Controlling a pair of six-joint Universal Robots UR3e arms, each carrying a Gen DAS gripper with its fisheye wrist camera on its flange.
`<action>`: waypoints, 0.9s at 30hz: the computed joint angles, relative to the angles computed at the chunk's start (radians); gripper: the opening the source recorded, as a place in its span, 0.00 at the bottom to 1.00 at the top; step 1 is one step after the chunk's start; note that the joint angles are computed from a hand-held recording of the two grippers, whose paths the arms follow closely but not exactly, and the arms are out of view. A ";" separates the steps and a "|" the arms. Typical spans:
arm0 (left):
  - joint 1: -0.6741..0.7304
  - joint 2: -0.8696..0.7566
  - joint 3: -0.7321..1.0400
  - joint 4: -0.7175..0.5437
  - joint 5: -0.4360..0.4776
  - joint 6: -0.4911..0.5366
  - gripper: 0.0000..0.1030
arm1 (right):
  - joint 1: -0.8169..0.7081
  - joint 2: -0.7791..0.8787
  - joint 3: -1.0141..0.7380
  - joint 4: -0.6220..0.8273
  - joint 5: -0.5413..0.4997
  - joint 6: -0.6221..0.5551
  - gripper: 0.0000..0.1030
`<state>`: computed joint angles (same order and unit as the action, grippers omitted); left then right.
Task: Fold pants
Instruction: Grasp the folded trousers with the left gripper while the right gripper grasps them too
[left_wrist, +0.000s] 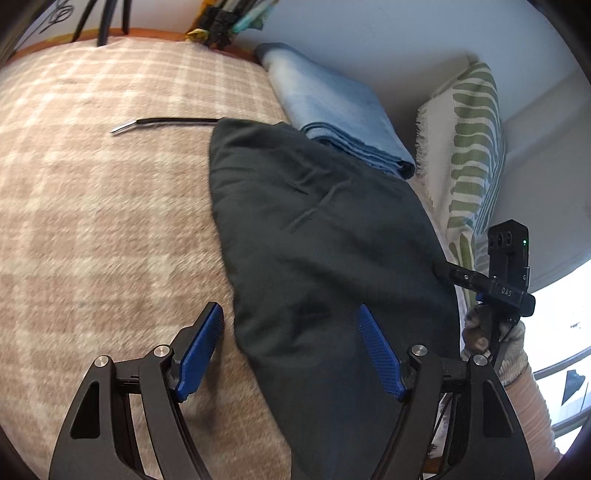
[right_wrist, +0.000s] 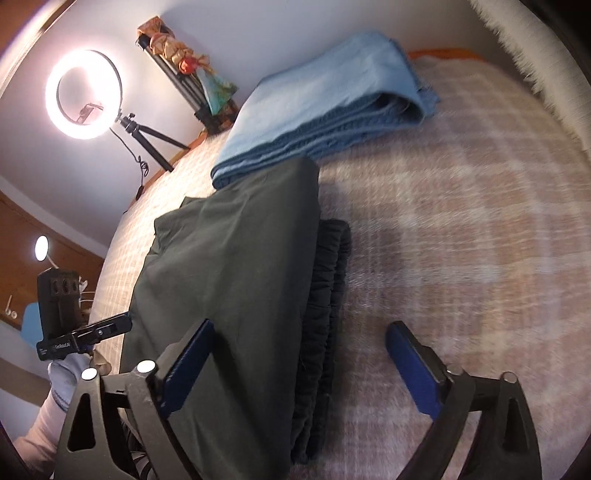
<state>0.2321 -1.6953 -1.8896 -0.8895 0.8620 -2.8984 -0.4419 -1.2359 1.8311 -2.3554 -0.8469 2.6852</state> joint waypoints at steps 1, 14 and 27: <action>-0.002 -0.011 0.008 0.003 -0.005 0.000 0.71 | 0.001 0.004 0.007 -0.024 0.009 0.002 0.90; -0.072 -0.128 0.082 0.135 0.011 -0.090 0.30 | 0.000 0.055 0.018 -0.070 0.102 0.018 0.44; -0.116 -0.128 0.088 0.219 0.076 -0.130 0.12 | 0.050 0.018 0.060 -0.182 0.069 0.076 0.28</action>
